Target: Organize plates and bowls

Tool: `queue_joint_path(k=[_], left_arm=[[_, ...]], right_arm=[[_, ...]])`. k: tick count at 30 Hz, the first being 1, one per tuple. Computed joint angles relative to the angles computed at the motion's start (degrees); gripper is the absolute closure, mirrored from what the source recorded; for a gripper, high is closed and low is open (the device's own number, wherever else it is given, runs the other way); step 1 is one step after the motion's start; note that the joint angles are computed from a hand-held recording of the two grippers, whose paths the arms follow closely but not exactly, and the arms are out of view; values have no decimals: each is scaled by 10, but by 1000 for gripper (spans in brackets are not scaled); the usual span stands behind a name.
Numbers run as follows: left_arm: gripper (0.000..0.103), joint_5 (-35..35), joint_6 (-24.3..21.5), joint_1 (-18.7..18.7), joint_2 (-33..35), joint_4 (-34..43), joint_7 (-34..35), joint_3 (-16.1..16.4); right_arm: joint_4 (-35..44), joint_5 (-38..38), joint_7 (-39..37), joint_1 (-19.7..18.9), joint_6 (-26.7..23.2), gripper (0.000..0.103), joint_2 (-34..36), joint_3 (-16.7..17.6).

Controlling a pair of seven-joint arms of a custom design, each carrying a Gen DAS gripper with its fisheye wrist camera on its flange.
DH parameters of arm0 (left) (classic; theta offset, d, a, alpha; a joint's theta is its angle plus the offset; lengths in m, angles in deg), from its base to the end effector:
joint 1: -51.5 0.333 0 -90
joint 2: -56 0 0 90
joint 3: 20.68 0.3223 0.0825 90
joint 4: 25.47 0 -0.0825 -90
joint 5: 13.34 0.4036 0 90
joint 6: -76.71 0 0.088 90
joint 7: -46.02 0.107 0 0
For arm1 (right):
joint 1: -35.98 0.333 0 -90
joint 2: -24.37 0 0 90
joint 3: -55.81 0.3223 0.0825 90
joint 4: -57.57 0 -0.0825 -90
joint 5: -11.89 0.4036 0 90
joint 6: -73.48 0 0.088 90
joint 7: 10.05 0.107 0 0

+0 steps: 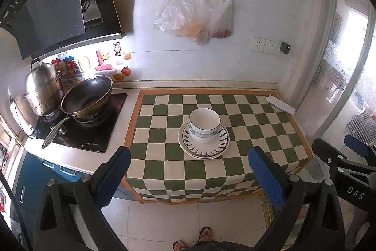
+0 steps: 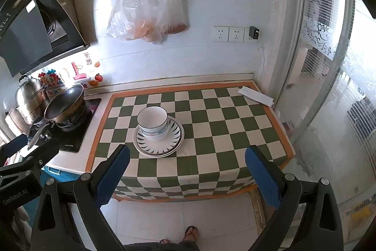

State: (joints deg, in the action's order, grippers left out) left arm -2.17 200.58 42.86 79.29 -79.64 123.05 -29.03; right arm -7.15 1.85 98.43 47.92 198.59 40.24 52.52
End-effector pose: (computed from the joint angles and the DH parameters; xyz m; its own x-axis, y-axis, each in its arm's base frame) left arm 0.6958 -0.1703 0.7569 -0.0869 -0.9957 0.0331 -0.6794 0.0350 -0.7329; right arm 0.6816 0.1054 0.7541 -0.1031 -0.9938 -0.0413 -0.6918 0.1015 -0.7149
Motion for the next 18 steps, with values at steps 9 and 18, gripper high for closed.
queue_joint_path(k=[9, 18], left_arm=[[0, -2, -2, 0, 7, 11, 1, 0], [0, -9, -13, 0, 17, 29, 4, -2]], right_arm=[[9, -4, 0, 2, -4, 3, 5, -2], [24, -6, -2, 3, -9, 3, 15, -3]])
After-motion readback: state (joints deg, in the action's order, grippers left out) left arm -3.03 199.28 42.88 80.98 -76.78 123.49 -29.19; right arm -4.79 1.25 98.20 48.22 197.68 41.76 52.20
